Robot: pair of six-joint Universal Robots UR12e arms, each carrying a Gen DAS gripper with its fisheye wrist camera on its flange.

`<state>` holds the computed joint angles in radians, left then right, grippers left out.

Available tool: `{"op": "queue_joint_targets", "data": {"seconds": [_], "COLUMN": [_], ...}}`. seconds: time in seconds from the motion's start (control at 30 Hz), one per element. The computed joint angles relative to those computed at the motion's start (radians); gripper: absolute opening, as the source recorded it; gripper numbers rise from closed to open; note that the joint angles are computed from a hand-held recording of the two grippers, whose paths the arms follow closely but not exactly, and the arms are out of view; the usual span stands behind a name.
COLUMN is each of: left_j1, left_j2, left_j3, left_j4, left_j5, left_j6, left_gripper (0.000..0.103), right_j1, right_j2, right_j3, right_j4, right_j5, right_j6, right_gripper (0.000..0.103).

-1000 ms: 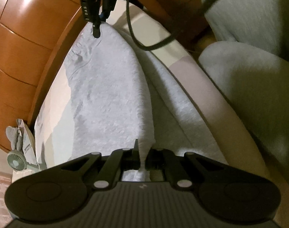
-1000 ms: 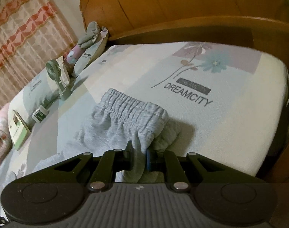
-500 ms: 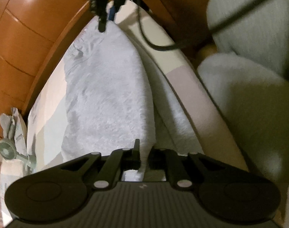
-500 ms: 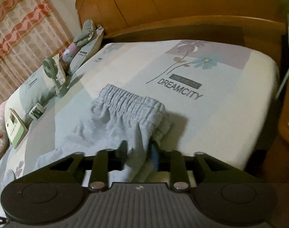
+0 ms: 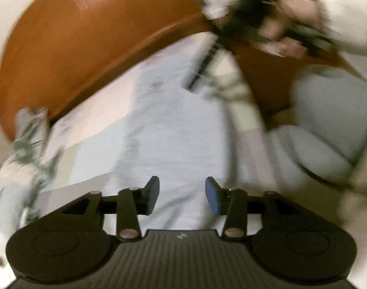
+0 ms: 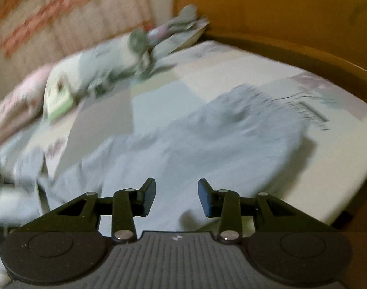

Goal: Fold clothes
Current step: 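Open both tools and release the sweatpants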

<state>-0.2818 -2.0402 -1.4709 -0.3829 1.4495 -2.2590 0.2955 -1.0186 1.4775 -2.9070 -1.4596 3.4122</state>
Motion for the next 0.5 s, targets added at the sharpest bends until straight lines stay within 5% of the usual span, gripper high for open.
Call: {"op": "queue_joint_targets", "data": {"seconds": [0.2, 0.5], "left_j1": [0.006, 0.032], "left_j2": [-0.057, -0.02], "left_j3": [0.046, -0.028], "left_j4": [-0.089, -0.099], "left_j5": [0.054, 0.02], "left_j6": [-0.205, -0.302], "left_gripper": [0.043, 0.044], "right_j1": [0.042, 0.045], "right_j2": [0.009, -0.023], "right_j3": [0.002, 0.022], "right_j4": [0.087, 0.132], "right_j5": [-0.09, -0.109], "right_j6": [-0.096, -0.065], "right_gripper": [0.047, 0.054]}}
